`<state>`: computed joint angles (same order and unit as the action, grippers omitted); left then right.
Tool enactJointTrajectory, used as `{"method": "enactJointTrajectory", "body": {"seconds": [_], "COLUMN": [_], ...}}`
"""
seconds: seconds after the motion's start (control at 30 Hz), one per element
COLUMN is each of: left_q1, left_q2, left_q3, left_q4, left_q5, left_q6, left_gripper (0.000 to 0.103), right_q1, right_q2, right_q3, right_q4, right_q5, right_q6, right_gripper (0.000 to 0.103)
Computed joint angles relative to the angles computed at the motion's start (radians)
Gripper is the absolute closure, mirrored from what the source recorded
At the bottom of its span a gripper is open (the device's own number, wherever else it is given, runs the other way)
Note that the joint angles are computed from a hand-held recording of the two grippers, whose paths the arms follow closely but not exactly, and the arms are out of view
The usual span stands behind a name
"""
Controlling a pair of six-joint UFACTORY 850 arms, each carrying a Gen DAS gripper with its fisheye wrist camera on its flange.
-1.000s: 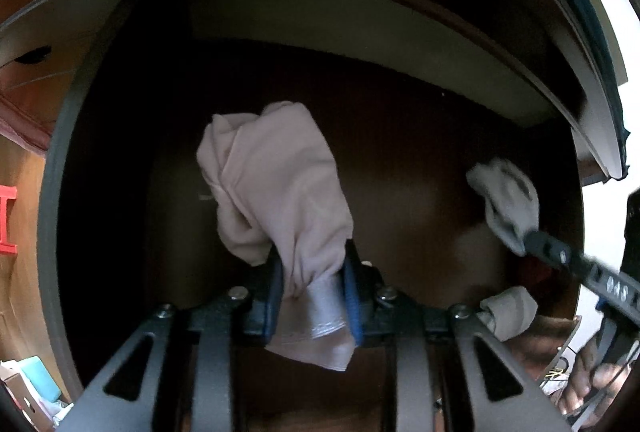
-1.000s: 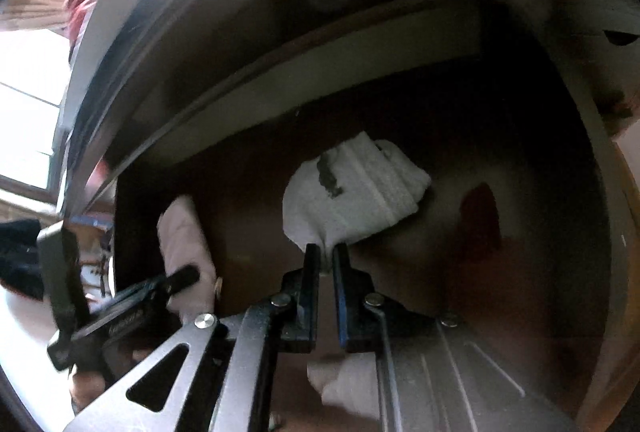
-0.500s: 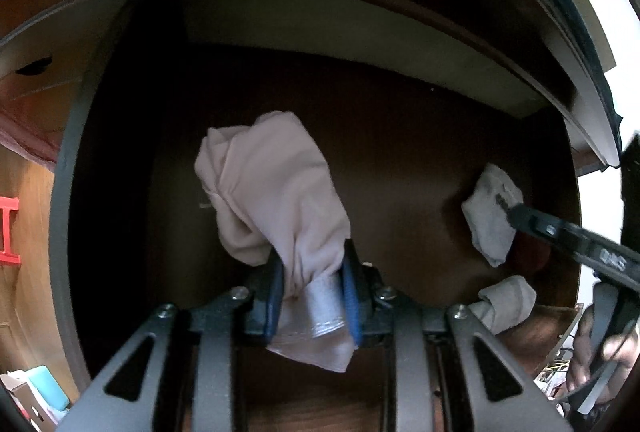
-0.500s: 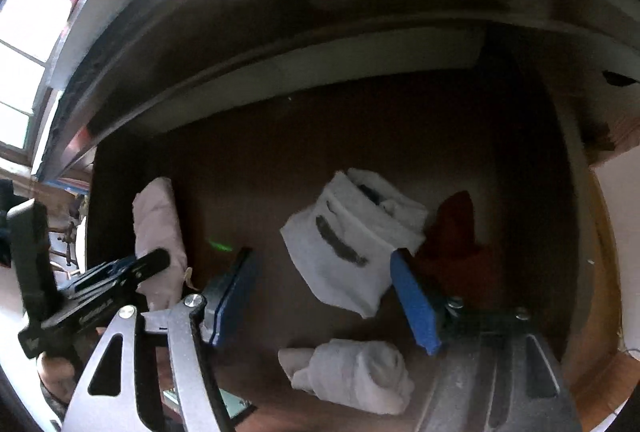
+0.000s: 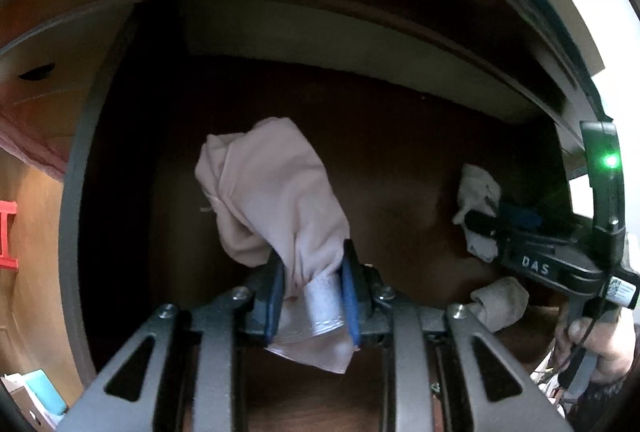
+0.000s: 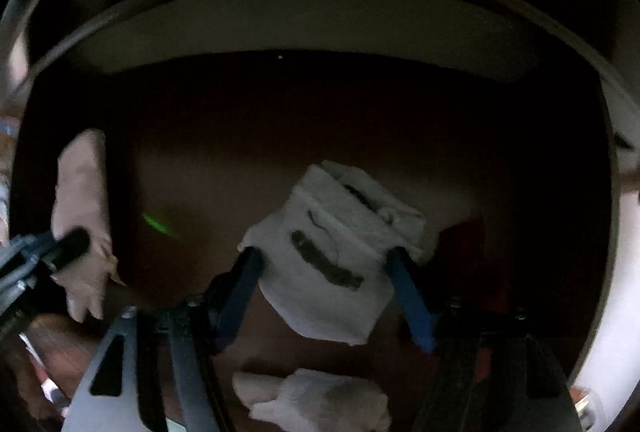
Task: Take underwear out of drawer
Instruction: 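Reach the right tool into the drawer and grasp the grey sock, then lift both held garments up out of the drawer over the white tray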
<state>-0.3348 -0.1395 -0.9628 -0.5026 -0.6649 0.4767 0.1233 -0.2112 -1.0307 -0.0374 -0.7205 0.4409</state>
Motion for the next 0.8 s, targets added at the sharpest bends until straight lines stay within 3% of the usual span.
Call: {"method": "enactJointTrajectory", "body": {"seconds": [0.03, 0.1, 0.2, 0.33, 0.43, 0.57, 0.63, 0.8], "left_q1": [0.0, 0.006, 0.002, -0.009, 0.027, 0.006, 0.002, -0.022], "left_q2": [0.002, 0.025, 0.051, 0.105, 0.156, 0.213, 0.24, 0.323], "left_q3": [0.001, 0.015, 0.024, 0.087, 0.096, 0.126, 0.137, 0.166], "left_q4": [-0.003, -0.007, -0.011, -0.048, -0.072, -0.094, -0.107, -0.107], "left_q5": [0.002, -0.001, 0.004, 0.057, 0.033, 0.062, 0.066, 0.082], "left_q6": [0.006, 0.019, 0.02, 0.057, 0.11, 0.134, 0.146, 0.148], "left_gripper": [0.079, 0.079, 0.079, 0.08, 0.08, 0.08, 0.08, 0.08], "right_q1": [0.002, -0.014, -0.082, -0.106, -0.098, -0.085, -0.113, -0.055], "right_q2": [0.008, 0.023, 0.089, 0.196, 0.289, 0.4, 0.441, 0.531], "right_q3": [0.005, 0.018, 0.079, 0.164, 0.219, 0.263, 0.271, 0.315], "right_q4": [-0.025, 0.023, 0.236, 0.357, 0.406, 0.421, 0.461, 0.458], "right_q5": [0.003, 0.017, 0.095, 0.207, 0.285, 0.352, 0.364, 0.419], "right_q6": [-0.011, -0.063, -0.205, -0.263, -0.286, -0.287, -0.345, -0.296], "right_gripper": [0.06, 0.071, 0.085, 0.085, 0.085, 0.085, 0.085, 0.085]}}
